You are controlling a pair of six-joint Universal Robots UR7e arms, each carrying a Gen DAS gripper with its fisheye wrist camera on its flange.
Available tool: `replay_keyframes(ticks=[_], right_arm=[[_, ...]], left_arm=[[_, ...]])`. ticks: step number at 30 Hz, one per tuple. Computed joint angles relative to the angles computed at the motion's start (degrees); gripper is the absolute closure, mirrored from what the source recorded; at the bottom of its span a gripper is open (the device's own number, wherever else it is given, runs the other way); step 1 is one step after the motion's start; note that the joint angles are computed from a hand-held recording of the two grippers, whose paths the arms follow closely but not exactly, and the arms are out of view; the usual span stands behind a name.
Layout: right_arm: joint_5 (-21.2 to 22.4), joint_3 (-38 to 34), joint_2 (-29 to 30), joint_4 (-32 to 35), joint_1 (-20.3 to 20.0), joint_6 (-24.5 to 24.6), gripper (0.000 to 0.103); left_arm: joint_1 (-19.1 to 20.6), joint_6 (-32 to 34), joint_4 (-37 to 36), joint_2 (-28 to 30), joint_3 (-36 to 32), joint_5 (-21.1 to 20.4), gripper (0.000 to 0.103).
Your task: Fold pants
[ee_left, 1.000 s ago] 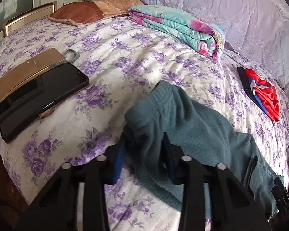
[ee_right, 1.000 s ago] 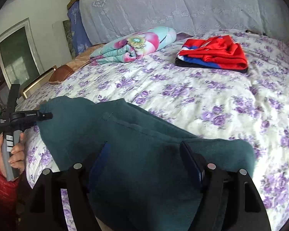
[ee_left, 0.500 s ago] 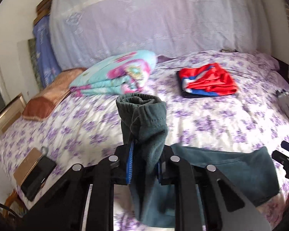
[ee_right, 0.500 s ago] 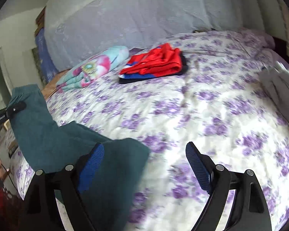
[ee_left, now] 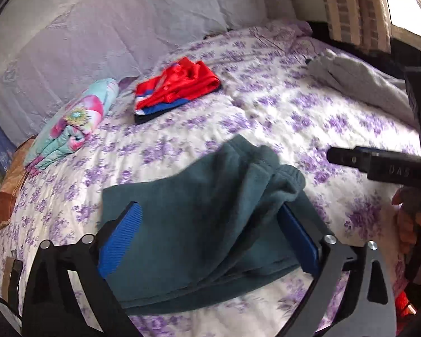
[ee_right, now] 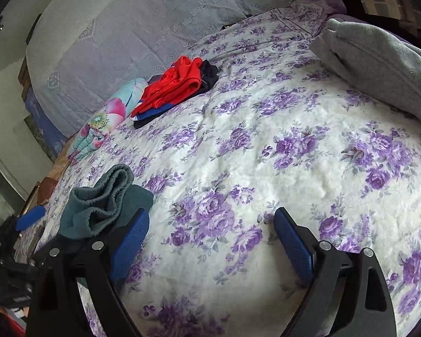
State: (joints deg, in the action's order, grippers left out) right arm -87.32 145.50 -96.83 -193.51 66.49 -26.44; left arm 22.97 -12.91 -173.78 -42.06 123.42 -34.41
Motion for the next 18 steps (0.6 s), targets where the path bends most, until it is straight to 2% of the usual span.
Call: replay_keyframes(ticks=[2, 5, 8, 11, 12, 14, 15, 16, 17, 18], right_arm=[[0.16, 0.04, -0.11, 0.01, 0.03, 0.03, 0.011], [-3.08, -0.14, 1.26, -3.36, 3.06, -0.41, 0.011], [-6.22, -1.05, 4.88, -8.58, 9.95, -5.5, 0.012], [-10.26, -2.78, 9.53, -11.49, 16.87, -9.88, 0.012], [-12.03, -3.49, 11.07, -11.45, 18.57, -11.17, 0.012], [-20.65, -5.17, 15.13, -10.37, 21.82, -14.19, 0.011], [-25.25, -5.66, 17.26, -9.84, 22.37, -16.1, 0.011], [-27.46, -5.42, 18.39, -8.93, 21.49, -17.55, 0.011], [-27.26, -4.96, 17.43, -5.61, 20.11, -16.6, 0.011], [-24.67, -4.59, 14.64, -1.85, 18.64, -13.25, 0.011]], left_arm=[[0.15, -1.47, -0.53, -2.96, 1.74, 2.26, 0.005], [2.05, -8.1, 5.32, -6.49, 2.46, 6.24, 0.005], [5.1, -16.46, 14.6, -8.67, 1.1, 6.85, 0.005], [6.32, -19.46, 17.25, -8.42, 0.88, 7.77, 0.005], [6.64, -19.18, 17.21, -7.9, 0.93, 7.51, 0.005], [7.43, -20.68, 21.51, -6.62, 0.41, 7.96, 0.005], [8.04, -22.24, 24.73, -5.3, 0.03, 9.14, 0.005], [8.63, -22.67, 25.55, -4.4, 0.2, 9.79, 0.004], [8.66, -22.64, 23.97, -4.06, 0.98, 9.94, 0.004], [8.23, -21.96, 20.53, -4.08, 2.26, 10.34, 0.004]])
